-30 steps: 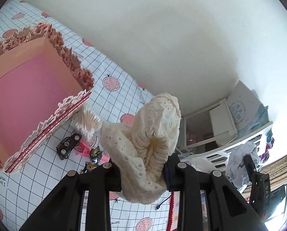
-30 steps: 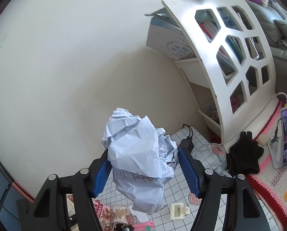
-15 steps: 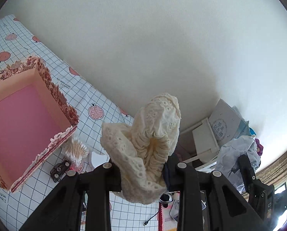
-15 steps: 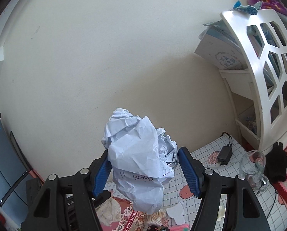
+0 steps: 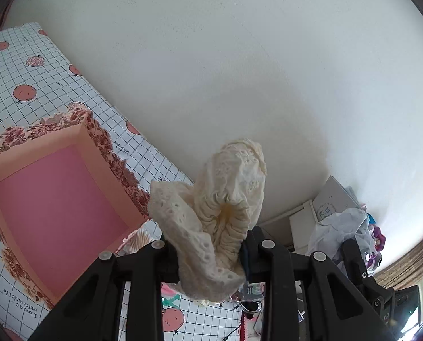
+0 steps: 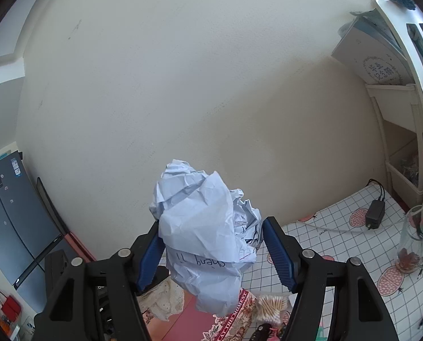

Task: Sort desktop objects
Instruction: 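Lift the paper with the right tool while the left tool carries the scrunchie over the box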

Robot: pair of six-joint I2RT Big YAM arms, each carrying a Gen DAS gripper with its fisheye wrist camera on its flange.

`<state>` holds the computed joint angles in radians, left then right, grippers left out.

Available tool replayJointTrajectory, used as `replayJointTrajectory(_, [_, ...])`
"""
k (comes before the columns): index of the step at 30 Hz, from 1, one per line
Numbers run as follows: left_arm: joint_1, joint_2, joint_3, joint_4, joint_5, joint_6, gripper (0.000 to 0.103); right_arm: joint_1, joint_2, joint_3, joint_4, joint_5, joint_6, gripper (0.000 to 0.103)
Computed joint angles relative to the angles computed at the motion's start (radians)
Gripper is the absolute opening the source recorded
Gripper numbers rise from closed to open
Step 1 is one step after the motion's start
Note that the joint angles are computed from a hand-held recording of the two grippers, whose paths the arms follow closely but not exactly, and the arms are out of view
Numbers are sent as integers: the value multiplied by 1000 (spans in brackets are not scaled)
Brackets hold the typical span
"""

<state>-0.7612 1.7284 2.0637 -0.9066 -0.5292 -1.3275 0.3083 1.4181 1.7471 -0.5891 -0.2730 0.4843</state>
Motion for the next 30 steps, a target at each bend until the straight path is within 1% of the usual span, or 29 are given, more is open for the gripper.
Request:
replayJointTrajectory(4, [3,-53,-65,7,-33,-28,31,33,17,13,-18,-1,-27,71])
replayJointTrajectory(7, [5,-82,-99,8,-58,-37,31,54,23,15,-22,-12,-28,71])
replayJointTrajectory(11, [15,-135,-176,51,-75,-45,31,70,44,28,-42,-22,-18,72])
replayJointTrajectory(12, [16,-142,-182,45,-84,-47,31,75,44,24,-43,-22,-12,72])
replayJointTrajectory(15, [14,-158,-195,-2,-130,-78,31,86,62,38,-57,-35,-18,72])
replayJointTrajectory(18, [20,-188,-236,6,-139,-104,31,109,71,46,-67,-36,-26,72])
replayJointTrajectory(22, [23,-209,-261,-24,-164,-143,31,132,91,63,-80,-37,-42,72])
replayJointTrajectory(26, [36,-235,-310,-16,-147,-184,31,151,109,75,-105,-33,-54,73])
replayJointTrajectory(30, [49,-249,-346,-25,-129,-239,31,172,144,106,-161,-40,-89,73])
